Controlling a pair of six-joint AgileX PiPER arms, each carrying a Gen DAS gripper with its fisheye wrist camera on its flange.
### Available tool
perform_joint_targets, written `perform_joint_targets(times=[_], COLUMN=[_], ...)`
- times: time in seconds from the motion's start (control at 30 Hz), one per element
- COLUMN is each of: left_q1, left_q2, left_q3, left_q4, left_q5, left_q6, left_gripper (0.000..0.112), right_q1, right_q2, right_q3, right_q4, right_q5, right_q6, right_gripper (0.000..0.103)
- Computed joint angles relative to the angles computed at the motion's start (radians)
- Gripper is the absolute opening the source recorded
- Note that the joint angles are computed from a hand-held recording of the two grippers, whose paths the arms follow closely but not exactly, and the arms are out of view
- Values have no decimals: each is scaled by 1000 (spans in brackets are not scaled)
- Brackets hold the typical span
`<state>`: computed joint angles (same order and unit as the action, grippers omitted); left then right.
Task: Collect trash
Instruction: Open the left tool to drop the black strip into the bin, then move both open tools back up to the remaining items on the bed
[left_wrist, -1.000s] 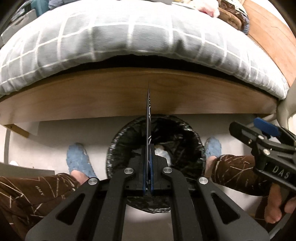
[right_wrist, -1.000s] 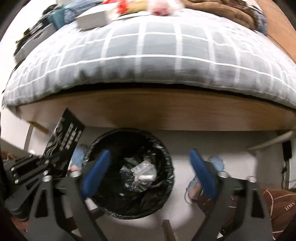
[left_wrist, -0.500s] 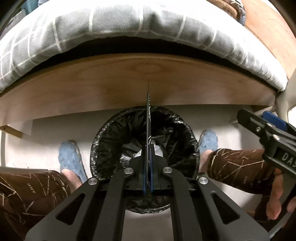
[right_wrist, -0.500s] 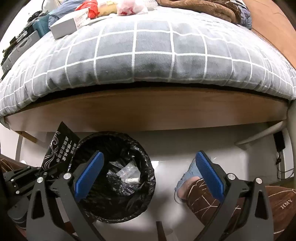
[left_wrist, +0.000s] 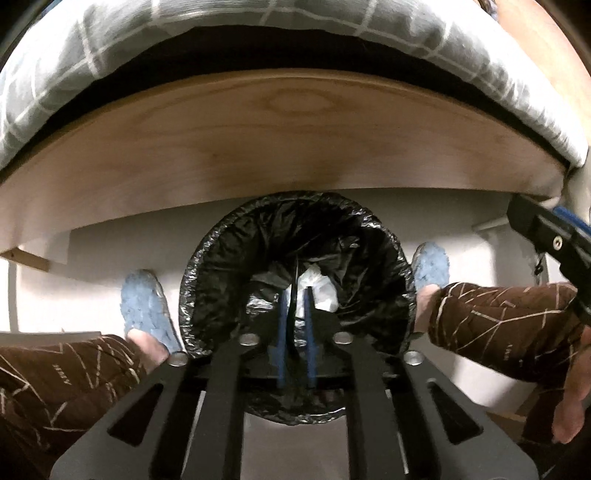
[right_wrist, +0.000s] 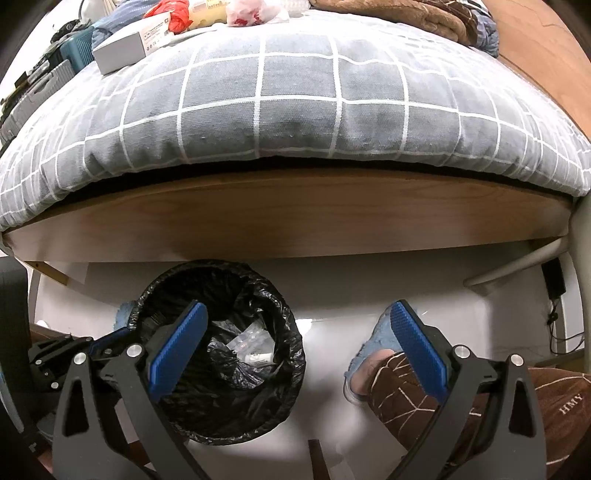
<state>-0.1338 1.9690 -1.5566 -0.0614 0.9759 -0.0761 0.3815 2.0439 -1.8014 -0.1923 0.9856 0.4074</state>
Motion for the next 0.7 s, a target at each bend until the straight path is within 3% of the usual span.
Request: perform_joint_targets(times=[0.17,0.33,0.7], left_q1=[-9,4,62], left_q2=[-19,-37,-82], left_q3=[-2,-31,-156], left_q4=[30,70,47], left_q5=[-19,-15,-2], left_q6=[-23,-53,-54], left_gripper=[52,73,94], right_q1=[16,18,-11], right_q2=[15,23,22], right_q3=[-39,-91,-244], right_q4=[-32,-39,-23], right_q5=[23,46,71], right_q6=[-5,-16,-39], right_gripper=[95,95,95])
